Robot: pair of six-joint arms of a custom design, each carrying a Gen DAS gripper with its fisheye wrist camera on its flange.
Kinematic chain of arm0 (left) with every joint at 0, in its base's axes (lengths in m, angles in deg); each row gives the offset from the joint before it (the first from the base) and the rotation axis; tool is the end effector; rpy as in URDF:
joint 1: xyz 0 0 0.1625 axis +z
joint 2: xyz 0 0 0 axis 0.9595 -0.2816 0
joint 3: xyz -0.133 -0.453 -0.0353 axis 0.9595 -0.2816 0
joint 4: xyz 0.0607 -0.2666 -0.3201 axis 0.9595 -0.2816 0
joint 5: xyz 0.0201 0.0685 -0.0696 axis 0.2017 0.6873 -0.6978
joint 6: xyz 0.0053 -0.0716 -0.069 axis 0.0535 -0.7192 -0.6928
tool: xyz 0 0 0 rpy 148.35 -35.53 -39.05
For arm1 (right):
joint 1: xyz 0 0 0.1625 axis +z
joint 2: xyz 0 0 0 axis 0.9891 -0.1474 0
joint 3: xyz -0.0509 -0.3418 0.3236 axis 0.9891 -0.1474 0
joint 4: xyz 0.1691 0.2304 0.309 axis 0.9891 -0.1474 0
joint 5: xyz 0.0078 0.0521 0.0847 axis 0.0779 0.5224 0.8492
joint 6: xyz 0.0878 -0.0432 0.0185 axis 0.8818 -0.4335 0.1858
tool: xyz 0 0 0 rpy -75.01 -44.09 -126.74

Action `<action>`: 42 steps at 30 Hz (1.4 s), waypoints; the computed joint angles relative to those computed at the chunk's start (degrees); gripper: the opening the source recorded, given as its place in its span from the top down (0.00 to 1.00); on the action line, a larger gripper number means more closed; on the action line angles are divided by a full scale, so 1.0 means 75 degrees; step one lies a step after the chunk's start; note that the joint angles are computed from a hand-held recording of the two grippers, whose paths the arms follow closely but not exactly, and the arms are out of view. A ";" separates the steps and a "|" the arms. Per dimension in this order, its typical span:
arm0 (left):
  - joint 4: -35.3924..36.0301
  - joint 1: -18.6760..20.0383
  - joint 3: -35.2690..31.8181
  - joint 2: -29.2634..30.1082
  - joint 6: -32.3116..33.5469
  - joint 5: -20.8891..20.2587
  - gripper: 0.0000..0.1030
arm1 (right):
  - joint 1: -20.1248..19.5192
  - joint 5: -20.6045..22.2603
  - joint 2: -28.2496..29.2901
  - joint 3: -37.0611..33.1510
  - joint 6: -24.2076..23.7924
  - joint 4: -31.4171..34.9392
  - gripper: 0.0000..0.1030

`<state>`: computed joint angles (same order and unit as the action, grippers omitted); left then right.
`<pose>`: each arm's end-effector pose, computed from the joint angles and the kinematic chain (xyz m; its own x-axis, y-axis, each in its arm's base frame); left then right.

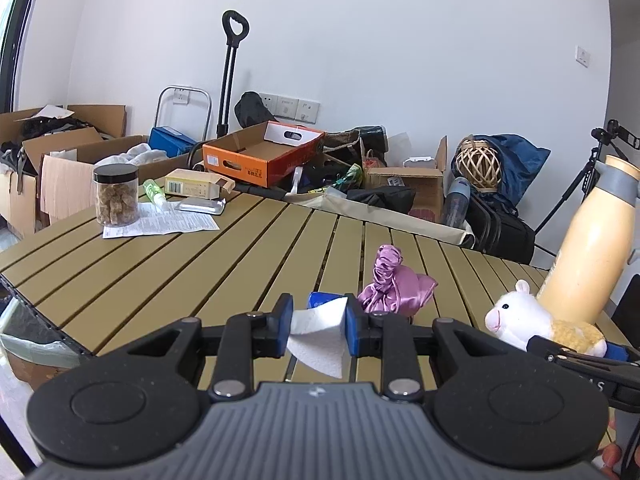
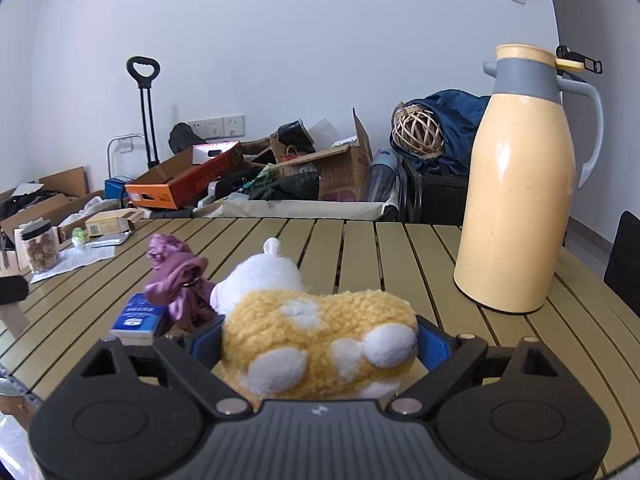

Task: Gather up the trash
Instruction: 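Lift the tissue and plush sheep off the table, carrying both down to the black bin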

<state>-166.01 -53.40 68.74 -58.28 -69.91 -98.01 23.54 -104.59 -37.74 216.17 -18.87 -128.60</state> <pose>-0.4491 -0.4056 0.1851 -0.8189 0.0515 -0.5716 0.5393 0.4098 -0.7357 0.1889 -0.4095 0.3978 -0.7301 0.0984 0.6762 -0.5841 0.4236 -0.6924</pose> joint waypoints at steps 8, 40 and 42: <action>0.0663 -0.0155 0.0408 -0.0477 -0.0553 -0.0111 0.74 | 0.0533 -0.0223 -0.0305 0.0659 0.0253 -0.0402 0.09; 0.2916 -0.0782 0.2165 -0.1885 -0.1877 -0.0915 0.74 | 0.1606 -0.0777 -0.0940 0.2687 0.1198 -0.0006 0.09; 0.3007 -0.0803 0.2256 -0.1912 -0.1962 -0.1016 0.74 | 0.1571 -0.0823 -0.0970 0.2751 0.1257 0.0148 0.09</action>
<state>-143.46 -59.42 85.67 -72.62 -84.63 -105.63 35.32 -110.76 -45.02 236.81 -9.44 -127.50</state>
